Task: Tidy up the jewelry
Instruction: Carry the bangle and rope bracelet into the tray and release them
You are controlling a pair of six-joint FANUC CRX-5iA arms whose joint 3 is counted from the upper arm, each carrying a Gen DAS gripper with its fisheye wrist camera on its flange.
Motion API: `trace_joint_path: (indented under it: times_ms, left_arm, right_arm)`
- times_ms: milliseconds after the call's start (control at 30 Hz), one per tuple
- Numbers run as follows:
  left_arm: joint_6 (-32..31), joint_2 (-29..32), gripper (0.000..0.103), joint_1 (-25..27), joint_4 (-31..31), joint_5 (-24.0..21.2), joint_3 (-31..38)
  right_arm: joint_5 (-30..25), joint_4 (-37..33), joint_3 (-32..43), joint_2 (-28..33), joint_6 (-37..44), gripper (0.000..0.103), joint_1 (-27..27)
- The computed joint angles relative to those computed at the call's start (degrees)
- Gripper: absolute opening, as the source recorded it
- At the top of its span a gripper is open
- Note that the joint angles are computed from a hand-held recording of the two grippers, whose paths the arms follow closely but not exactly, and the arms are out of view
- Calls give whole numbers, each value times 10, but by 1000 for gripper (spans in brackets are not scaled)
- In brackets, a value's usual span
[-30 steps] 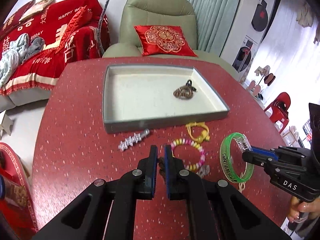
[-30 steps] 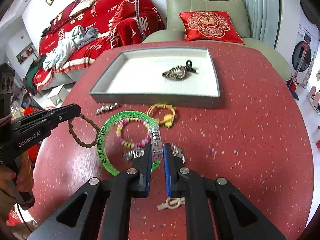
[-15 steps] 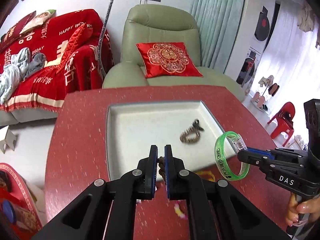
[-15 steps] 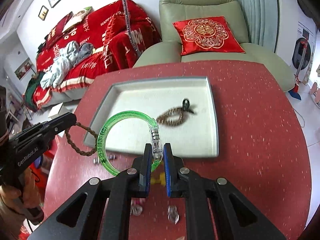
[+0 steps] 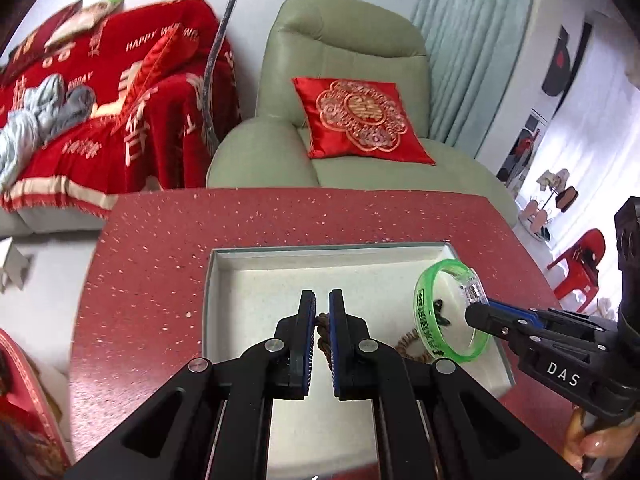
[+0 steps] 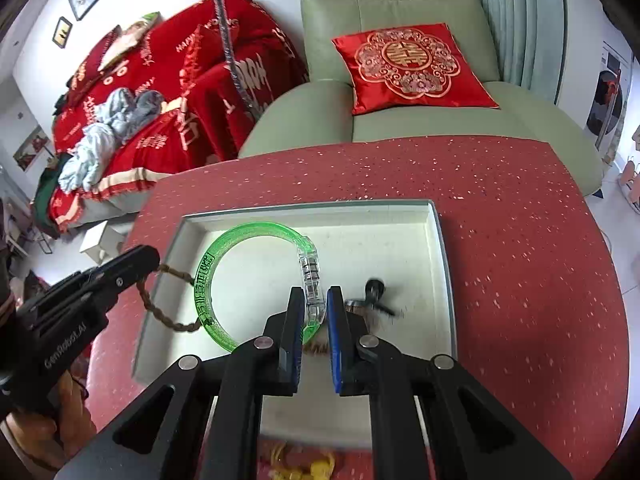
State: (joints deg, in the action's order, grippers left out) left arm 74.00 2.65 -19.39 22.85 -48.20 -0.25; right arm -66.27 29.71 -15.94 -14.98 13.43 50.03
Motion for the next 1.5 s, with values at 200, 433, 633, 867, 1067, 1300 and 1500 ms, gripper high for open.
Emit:
trace_joint_path:
  times_ms: [200, 433, 633, 867, 1067, 1300, 1500]
  left_arm:
    - [28, 39, 25, -12, -40, -2, 18]
    - [72, 63, 25, -32, -122, -19, 41]
    - [102, 68, 25, -51, -185, -28, 60]
    - [125, 68, 25, -71, -245, -34, 72]
    - [122, 61, 25, -67, -238, -30, 67]
    - [135, 50, 25, -66, -244, -26, 61]
    - [130, 26, 25, -61, -234, -13, 46]
  right_arm:
    - [30, -22, 9, 44, 33, 12, -46]
    - [41, -34, 16, 78, 63, 12, -61]
    - [44, -49, 19, 93, 74, 12, -66]
    - [53, -57, 15, 94, 73, 50, -70]
    - [70, -15, -8, 60, 34, 60, -54]
    - [64, 30, -46, 3, -47, 65, -19]
    - [44, 46, -73, -37, -96, 69, 19]
